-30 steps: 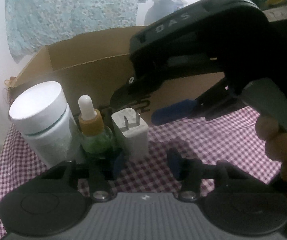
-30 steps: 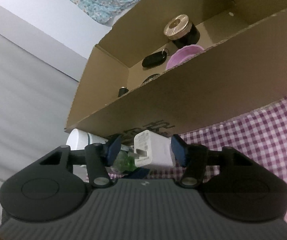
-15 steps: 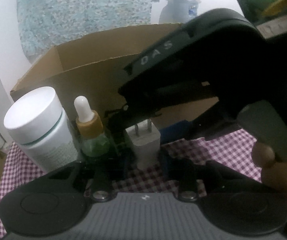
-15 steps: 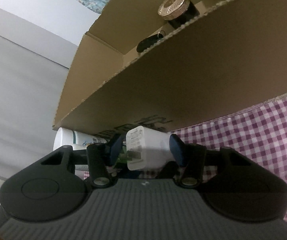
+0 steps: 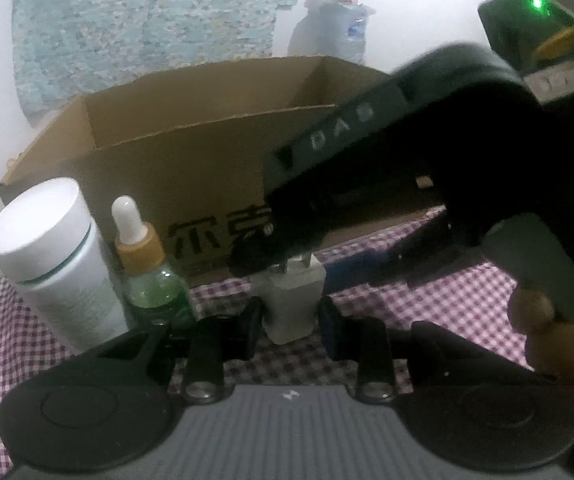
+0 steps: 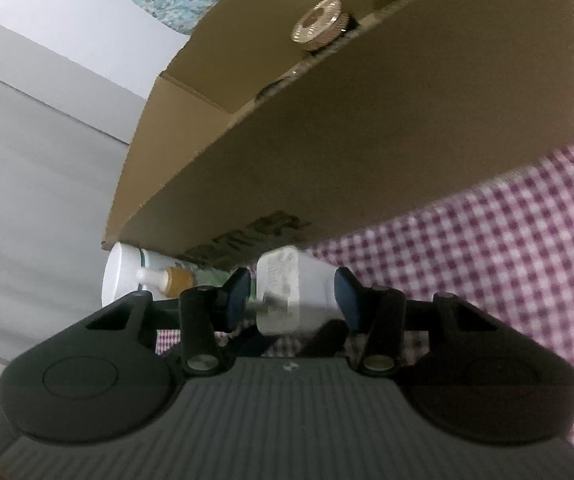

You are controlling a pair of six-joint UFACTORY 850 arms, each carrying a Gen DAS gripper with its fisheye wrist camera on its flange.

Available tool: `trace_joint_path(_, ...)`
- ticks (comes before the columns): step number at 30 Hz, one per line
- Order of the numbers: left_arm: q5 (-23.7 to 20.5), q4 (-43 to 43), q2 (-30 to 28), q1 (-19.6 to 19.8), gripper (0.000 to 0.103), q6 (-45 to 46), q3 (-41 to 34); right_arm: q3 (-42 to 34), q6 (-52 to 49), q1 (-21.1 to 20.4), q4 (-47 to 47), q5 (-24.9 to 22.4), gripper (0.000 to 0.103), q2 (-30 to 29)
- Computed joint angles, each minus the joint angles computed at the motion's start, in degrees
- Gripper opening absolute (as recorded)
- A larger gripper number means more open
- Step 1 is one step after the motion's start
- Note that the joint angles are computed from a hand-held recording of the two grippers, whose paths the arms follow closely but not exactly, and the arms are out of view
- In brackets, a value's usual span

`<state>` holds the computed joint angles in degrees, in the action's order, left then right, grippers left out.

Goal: Organize rigid objects
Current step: 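Close the right tool around the white charger plug and lift it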

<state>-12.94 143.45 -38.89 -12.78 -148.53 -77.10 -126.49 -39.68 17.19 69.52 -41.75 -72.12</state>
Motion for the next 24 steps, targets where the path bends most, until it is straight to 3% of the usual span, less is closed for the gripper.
trace_joint_path(6, 0.3, 13.8, 0.7, -0.3, 0.032, -12.7, 1.3, 9.4, -4.9, -1.1, 4.4, 1.5, 0.045, 5.1)
trace_joint_path(16, 1.4, 19.7, 1.3, -0.4, 0.032, -17.3, 2.2, 16.4, -10.7, -1.6, 6.6, 3.7, 0.045, 9.1)
trace_joint_path(24, 1.2, 18.6, 1.7, -0.6, 0.036, -15.3, 3.3, 15.6, -10.2, -0.9, 5.1, 6.2, 0.050, 9.2)
